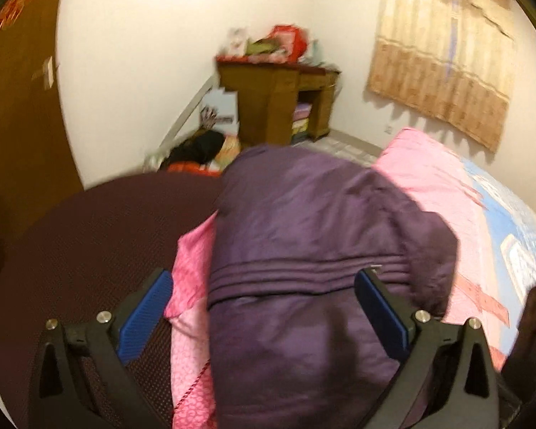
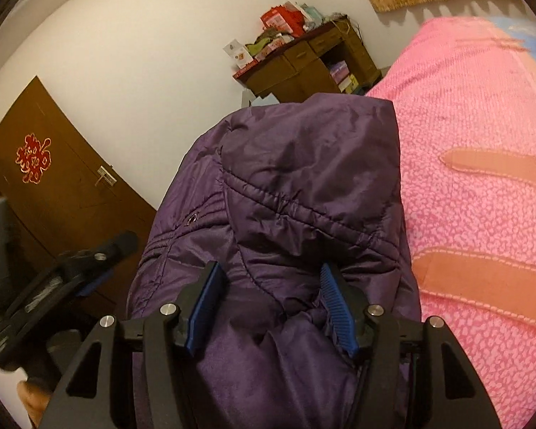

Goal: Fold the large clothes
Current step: 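Lower the jacket bundle onto the pink blanket and open both tools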

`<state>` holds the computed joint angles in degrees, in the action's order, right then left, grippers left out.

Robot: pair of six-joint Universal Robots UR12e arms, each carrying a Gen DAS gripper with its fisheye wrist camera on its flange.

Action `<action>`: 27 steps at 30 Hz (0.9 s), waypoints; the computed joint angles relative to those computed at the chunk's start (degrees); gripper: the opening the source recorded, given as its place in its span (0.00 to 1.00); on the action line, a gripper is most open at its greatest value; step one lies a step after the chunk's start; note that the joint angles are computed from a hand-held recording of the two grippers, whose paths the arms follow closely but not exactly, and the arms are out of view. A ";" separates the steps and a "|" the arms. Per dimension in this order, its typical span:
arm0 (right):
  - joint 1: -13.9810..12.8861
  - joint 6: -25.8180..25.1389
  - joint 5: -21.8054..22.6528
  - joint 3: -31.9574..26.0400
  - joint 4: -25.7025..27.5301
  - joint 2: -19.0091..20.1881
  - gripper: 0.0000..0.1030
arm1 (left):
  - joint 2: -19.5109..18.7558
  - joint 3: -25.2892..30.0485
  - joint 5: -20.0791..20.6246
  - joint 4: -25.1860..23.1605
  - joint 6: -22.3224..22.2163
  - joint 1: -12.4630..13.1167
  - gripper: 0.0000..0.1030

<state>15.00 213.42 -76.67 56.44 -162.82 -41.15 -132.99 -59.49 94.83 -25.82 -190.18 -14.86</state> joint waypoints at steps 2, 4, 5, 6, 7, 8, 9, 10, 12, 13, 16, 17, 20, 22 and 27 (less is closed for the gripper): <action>-0.74 0.11 3.02 -1.89 2.35 0.63 0.58 | -0.76 1.29 -0.95 -1.03 1.61 -0.51 1.00; -1.30 -1.38 5.61 -2.54 4.44 0.47 0.57 | -2.30 3.51 -0.02 -4.74 1.51 -0.89 1.00; -1.71 -1.48 7.07 -2.28 4.14 0.11 0.57 | -2.94 4.42 0.22 -6.40 1.25 -0.94 1.00; -2.01 -0.71 7.49 -1.69 2.56 -0.33 0.57 | -3.05 4.04 -0.64 -5.65 0.51 -0.69 1.00; -2.35 0.81 7.29 -0.73 -1.11 -0.78 0.57 | -2.87 3.26 -1.24 -4.08 -0.23 -0.46 1.00; -2.54 1.64 6.89 0.02 -3.52 -1.12 0.57 | -2.78 3.00 -1.43 -3.63 -0.32 -0.37 1.00; -2.65 1.76 6.01 -0.27 -4.39 -1.08 0.57 | -2.82 3.05 -1.55 -3.69 0.07 -0.32 1.00; -2.59 0.85 4.28 -1.64 -2.85 -0.66 0.57 | -2.97 3.28 -1.63 -3.81 0.57 -0.29 1.00; -2.33 -1.32 1.18 -7.16 5.63 1.49 0.57 | -2.94 3.13 -0.78 -3.30 1.29 -0.56 1.00; -2.40 -2.01 1.16 -9.27 8.48 2.47 0.57 | -2.97 2.94 -0.03 -2.55 1.93 -0.77 1.00; -2.23 -4.15 0.26 -17.76 20.24 6.95 0.57 | -3.32 2.63 1.57 -0.43 3.49 -1.25 1.00; -2.21 -4.21 0.02 -18.80 21.03 7.59 0.57 | -3.44 2.63 1.66 -0.11 3.20 -1.30 1.00; -2.08 -4.11 -1.41 -18.20 19.66 7.52 0.57 | -3.76 2.98 1.00 0.06 2.67 -1.19 1.00; -1.88 -3.95 -2.59 -16.59 18.55 6.72 0.56 | -3.62 2.46 1.16 1.08 3.26 -1.23 1.00; -1.08 -2.22 -5.86 -9.61 14.59 2.52 0.57 | -2.48 -0.04 0.62 3.79 2.89 -0.99 1.00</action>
